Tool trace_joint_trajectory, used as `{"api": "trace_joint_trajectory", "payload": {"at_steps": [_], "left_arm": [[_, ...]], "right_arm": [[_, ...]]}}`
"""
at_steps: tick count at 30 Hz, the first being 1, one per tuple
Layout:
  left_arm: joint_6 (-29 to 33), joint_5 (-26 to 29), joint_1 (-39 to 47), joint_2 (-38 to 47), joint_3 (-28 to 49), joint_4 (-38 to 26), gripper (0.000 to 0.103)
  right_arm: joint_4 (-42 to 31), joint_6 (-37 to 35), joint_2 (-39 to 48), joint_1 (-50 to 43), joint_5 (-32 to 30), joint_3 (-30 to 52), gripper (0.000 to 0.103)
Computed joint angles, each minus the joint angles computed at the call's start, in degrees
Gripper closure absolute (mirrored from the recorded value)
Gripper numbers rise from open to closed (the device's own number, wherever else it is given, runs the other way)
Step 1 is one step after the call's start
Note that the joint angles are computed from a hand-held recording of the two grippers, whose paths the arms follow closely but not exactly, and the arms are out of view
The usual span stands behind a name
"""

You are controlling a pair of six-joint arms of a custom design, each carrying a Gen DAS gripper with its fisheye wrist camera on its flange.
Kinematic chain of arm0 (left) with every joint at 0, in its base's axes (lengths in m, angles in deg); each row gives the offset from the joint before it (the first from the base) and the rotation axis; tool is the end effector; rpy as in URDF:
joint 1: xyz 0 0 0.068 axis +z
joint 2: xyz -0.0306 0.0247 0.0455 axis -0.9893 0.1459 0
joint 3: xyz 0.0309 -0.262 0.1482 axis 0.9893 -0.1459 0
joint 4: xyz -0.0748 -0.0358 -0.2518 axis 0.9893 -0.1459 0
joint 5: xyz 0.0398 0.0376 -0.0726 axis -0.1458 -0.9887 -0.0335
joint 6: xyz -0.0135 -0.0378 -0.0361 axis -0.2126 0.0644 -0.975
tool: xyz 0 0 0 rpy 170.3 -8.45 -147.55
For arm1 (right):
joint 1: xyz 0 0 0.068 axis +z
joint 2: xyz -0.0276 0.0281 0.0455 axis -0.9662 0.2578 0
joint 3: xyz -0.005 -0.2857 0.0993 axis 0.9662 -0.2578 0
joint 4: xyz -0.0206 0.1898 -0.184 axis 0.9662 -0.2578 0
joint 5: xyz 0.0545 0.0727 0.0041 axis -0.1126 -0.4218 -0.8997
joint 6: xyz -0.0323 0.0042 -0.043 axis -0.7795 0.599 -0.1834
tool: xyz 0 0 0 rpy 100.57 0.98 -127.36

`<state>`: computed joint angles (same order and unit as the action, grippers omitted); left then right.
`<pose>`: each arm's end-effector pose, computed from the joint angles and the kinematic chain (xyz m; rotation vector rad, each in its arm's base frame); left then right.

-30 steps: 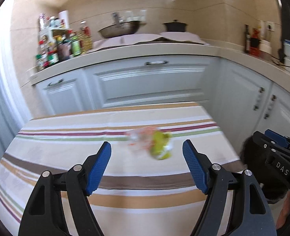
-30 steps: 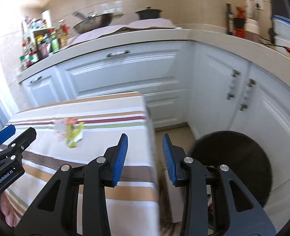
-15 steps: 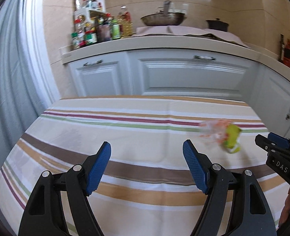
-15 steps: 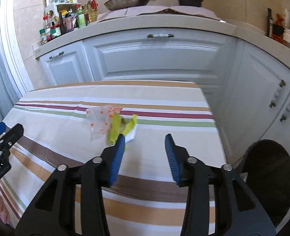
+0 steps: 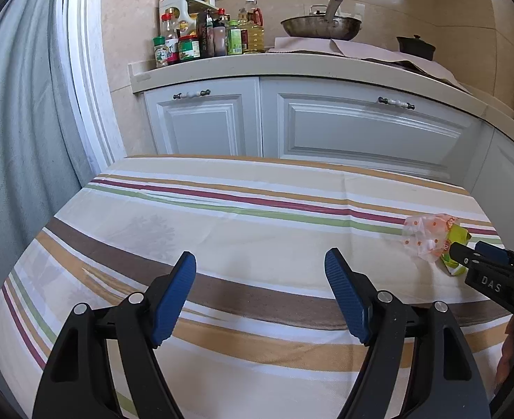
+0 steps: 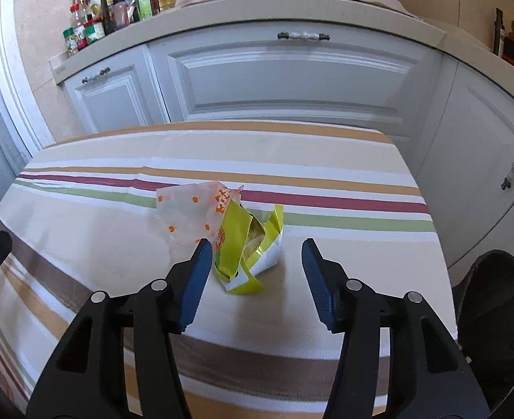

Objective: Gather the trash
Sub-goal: 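Grasp the yellow snack wrapper with the right tool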

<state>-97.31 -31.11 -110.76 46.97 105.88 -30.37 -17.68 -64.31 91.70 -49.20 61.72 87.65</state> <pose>0.1838 -0.0743 0.1452 -0.5966 2.1834 0.3324 0.3284 0.1616 0.1107 -0.5500 2.3567 0.2882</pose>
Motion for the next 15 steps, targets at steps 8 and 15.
{"api": "trace_joint_trajectory", "payload": {"at_steps": [8, 15], "left_arm": [[1.1, 1.2, 0.0, 1.9, 0.3, 2.4, 0.029], [1.9, 2.0, -0.8, 4.2, 1.4, 4.1, 0.029]], "right_arm": [[-0.4, 0.7, 1.4, -2.8, 0.1, 1.1, 0.051], [-1.2, -0.5, 2.1, -3.0, -0.5, 2.9, 0.051]]}}
